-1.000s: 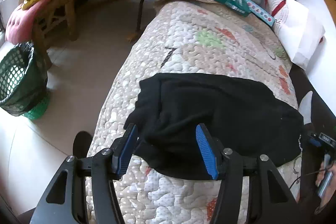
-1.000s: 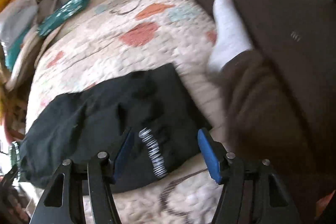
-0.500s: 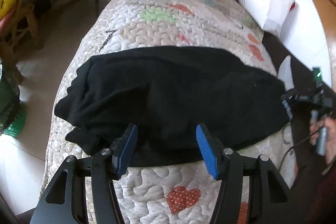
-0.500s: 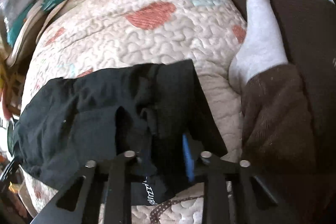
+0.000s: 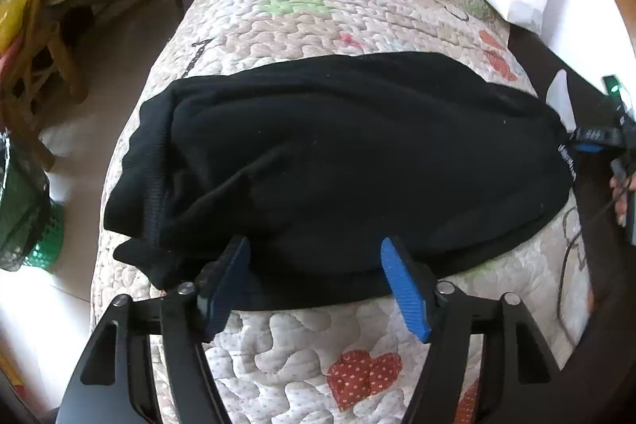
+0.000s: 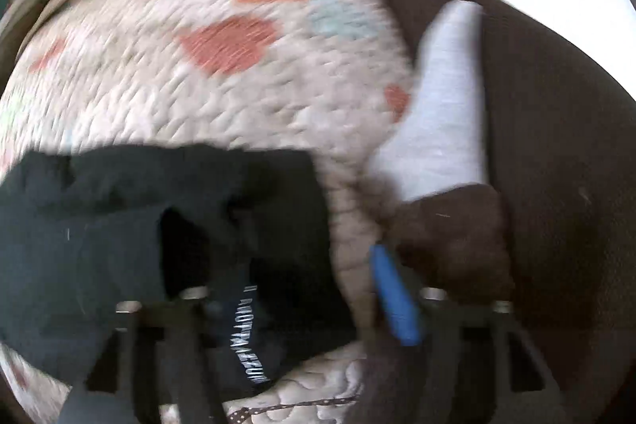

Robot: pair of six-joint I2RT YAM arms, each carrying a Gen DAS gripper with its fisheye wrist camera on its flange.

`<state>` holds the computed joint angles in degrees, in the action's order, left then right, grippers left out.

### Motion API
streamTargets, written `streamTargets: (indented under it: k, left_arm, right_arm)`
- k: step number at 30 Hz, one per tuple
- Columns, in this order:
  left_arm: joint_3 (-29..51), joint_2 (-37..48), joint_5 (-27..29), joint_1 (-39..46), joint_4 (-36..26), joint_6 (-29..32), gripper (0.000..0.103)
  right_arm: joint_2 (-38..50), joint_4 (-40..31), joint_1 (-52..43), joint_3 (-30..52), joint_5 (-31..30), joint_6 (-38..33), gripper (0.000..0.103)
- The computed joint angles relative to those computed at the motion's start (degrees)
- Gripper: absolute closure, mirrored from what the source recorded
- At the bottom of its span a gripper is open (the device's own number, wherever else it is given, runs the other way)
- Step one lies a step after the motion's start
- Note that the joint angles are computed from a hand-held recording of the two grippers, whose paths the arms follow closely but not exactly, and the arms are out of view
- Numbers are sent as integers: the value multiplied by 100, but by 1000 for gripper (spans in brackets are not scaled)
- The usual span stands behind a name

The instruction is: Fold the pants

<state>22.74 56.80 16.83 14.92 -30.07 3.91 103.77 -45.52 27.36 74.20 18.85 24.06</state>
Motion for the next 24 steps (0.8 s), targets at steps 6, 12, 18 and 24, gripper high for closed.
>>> streamTargets:
  k: [6,12,18,24]
  left_arm:
    - [17,-103,60,53,-34,7,33]
    - [6,155,-37,72,-27,72,31]
    - [116,-119,423,428,-517,508,26]
    - [345,360,888,1537,-564,453,26]
  right_arm:
    - [-950,382,397,-675,875,607,22]
    - [-1015,1382,435,-1184,-857,544,22]
    - [-428,1179,442,-848,-1134,639,22]
    - [-465,1194,1158,-126,-484,103,21]
